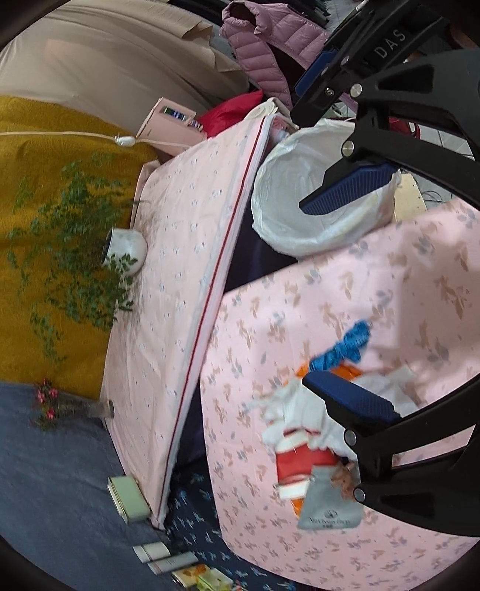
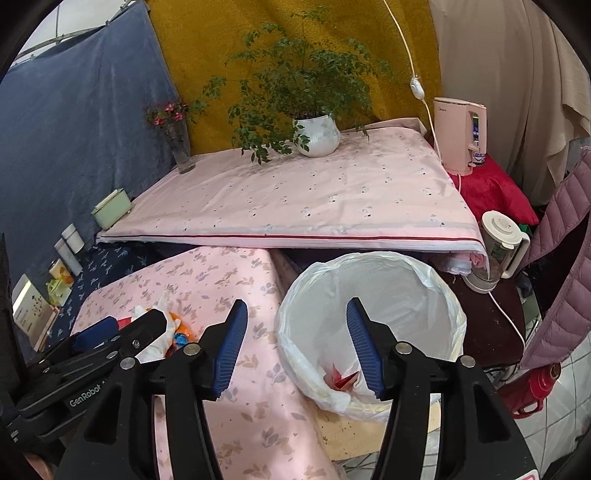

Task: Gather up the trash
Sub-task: 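Grasp the grey pouch with the left gripper while the right gripper grasps the white tissue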

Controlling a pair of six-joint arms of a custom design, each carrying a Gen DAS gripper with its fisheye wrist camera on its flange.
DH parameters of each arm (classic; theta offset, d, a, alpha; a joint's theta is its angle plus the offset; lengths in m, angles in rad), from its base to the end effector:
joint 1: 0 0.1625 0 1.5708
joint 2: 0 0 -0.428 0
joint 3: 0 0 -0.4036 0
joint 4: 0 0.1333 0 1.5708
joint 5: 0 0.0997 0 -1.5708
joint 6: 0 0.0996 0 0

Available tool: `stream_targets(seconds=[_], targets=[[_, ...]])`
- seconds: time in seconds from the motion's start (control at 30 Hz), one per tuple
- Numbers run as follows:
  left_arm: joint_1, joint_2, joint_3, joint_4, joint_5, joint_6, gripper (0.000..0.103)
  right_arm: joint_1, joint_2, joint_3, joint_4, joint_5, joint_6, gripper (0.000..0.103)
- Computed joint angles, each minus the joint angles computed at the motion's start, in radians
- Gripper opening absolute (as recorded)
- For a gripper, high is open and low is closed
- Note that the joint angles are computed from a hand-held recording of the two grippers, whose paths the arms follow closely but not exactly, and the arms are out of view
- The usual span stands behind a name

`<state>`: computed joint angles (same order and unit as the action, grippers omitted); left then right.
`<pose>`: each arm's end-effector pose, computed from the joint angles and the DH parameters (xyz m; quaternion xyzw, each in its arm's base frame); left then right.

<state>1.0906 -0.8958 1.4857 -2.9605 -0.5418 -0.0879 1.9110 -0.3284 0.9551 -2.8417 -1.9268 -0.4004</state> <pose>-0.1337 -0.7300 0.3078 -0.0316 0.8238 -0.4524 0.3401 0.3825 -0.7852 0.0491 0.2856 -0.8906 0.3064 0.1773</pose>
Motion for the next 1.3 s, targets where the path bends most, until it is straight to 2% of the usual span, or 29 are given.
stream_targets(seconds=[0.53,0.8,1.0,1.3], targets=[[0.046,-0.2,0.228,-0.004,0.113,-0.15,0.088,0.054,0.032,0.066,0.05,0.022,-0.009,0.059],[0.097,-0.292,0.301,0.063,0.158,-0.262,0.089,0.074,0.074,0.067,0.088,0.023,-0.014,0.061],[0.143,-0.346,0.33,0.12,0.149,-0.34,0.089,0.09,0.118,0.046,0.121,0.024,-0.022,0.061],[0.202,-0.355,0.309,0.108,0.096,-0.295,0.088,0.102,0.194,-0.03,0.192,0.015,-0.007,0.061]])
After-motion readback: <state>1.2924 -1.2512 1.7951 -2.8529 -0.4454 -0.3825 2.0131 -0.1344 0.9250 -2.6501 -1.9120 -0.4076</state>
